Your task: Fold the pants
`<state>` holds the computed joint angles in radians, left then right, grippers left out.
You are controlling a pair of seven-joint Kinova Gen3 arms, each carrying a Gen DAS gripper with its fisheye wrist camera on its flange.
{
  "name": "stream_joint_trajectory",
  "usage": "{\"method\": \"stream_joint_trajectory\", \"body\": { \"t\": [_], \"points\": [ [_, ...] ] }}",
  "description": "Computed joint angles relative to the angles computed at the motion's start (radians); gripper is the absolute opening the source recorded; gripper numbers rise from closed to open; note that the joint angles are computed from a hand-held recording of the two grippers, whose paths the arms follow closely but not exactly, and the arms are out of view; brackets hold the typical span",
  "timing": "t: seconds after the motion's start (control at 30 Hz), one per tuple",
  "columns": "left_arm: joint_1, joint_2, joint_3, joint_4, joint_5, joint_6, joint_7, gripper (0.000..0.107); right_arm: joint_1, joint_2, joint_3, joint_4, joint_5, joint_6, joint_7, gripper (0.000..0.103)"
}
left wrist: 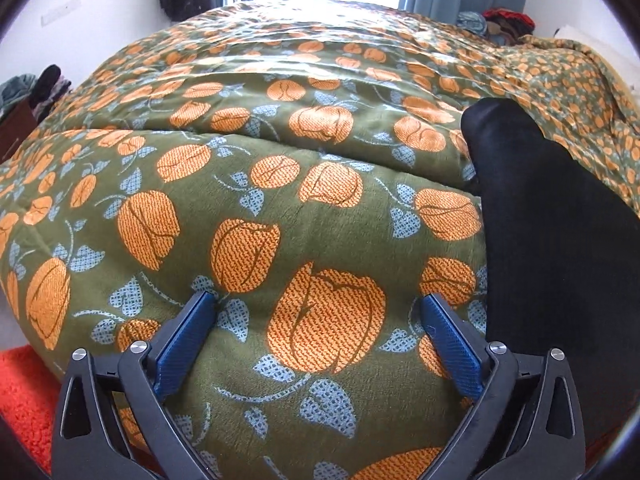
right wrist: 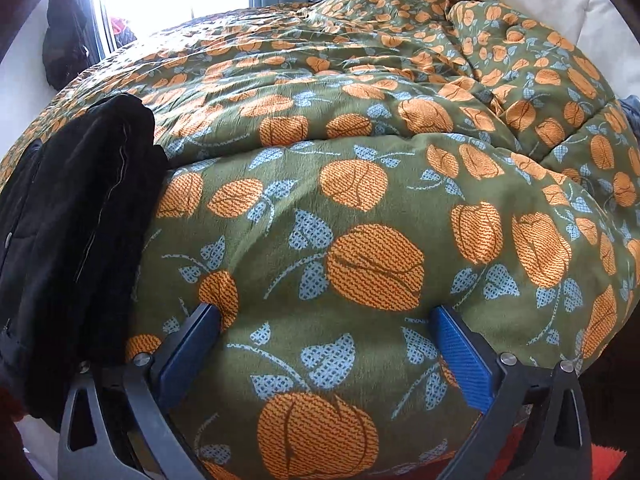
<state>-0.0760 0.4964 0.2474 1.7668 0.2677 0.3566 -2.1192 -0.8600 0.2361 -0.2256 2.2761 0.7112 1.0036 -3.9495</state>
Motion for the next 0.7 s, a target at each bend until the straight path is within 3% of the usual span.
{"method": "stream_joint_trajectory", "body": {
  "t": [0.23, 0.7],
  "points": [
    [0.039, 0.004, -0.036, -0.015, -0.033, 0.026, 0.017, 0.102, 0.001, 0.007, 0.000, 0.003, 0.003, -0.012, -0.010, 0.103],
    [0.031, 0.006, -0.029, -0.024, -0.039, 0.043, -0.001, 0.102, -0.006, 0.025, 0.015, -0.016, -0.008, 0.005, -0.027, 0.103]
  ]
}}
